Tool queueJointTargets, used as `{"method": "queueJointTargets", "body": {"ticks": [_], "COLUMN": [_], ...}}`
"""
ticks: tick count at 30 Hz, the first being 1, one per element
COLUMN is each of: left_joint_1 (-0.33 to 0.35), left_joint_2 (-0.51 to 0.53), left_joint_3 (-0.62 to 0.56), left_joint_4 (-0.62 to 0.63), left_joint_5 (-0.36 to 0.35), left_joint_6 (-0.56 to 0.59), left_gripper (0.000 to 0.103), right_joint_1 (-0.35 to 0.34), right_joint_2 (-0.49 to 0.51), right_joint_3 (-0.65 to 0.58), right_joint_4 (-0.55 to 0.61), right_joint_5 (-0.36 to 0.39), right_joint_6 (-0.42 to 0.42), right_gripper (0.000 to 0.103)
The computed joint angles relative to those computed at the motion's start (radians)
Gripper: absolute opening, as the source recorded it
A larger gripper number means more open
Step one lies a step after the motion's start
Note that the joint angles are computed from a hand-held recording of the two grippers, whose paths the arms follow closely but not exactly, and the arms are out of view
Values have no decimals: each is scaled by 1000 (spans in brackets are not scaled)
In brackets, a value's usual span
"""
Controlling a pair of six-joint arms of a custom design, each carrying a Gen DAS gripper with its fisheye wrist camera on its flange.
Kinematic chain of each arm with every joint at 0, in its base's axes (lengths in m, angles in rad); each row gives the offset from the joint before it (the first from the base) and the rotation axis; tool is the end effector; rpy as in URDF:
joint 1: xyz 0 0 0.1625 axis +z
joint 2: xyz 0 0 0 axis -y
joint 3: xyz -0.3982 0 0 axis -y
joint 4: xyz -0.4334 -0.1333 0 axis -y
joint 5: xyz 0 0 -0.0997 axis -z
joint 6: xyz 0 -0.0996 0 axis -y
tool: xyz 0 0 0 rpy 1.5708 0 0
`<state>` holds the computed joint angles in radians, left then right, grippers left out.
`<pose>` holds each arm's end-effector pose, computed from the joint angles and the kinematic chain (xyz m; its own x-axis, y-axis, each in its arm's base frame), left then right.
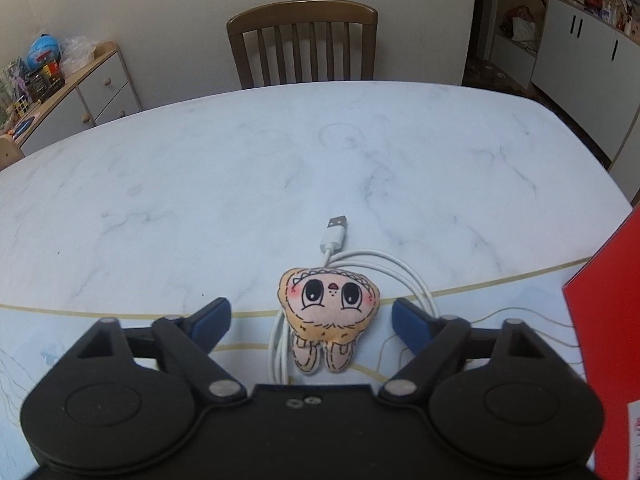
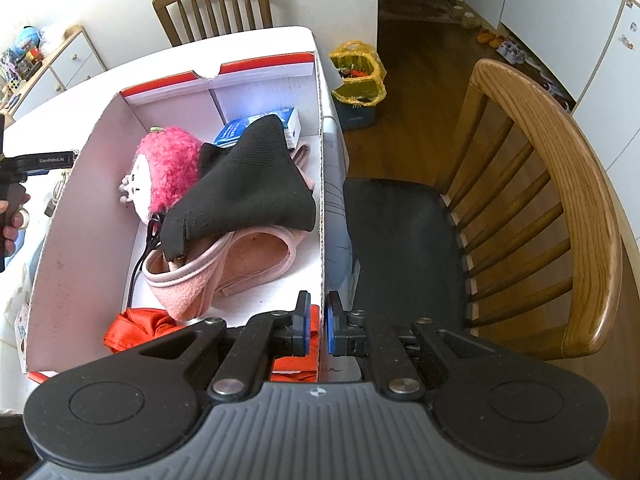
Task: Organize objects
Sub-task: 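Move the left gripper back to the white cable with plush keychain, then grasp the plush keychain with the left gripper and lift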
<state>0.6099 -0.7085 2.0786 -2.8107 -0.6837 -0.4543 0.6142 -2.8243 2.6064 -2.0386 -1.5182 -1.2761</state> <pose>-0.2724 -0.4472 -0.0784 -0.6076 0.2678 -0.7477 0.6078 0.7628 -0.2207 -0.0713 -0.2198 0.3666 -0.7803 -0.1954 0.5941 -0.3930 0.8921 -0.2229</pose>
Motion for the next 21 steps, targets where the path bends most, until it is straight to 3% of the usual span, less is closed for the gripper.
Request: {"method": "queueJointTargets", "body": {"ticks": [6, 10, 21], "left_joint_1": [-4, -2, -39], "left_joint_2": [5, 5, -48], "left_joint_3": [0, -6, 0], "left_joint_4": [3, 1, 86], "left_joint_5": [7, 3, 20], "left_joint_6": [15, 39, -6], "left_gripper": [67, 51, 50], "right_joint_1": [15, 21, 21], "right_joint_2": [15, 21, 24], "right_joint_3": [-2, -3, -5], "right_joint_4": [-10, -13, -12], "right_joint_5": [-19, -25, -25], "right_joint_6": [9, 13, -5], "right_gripper": [8, 8, 8]}}
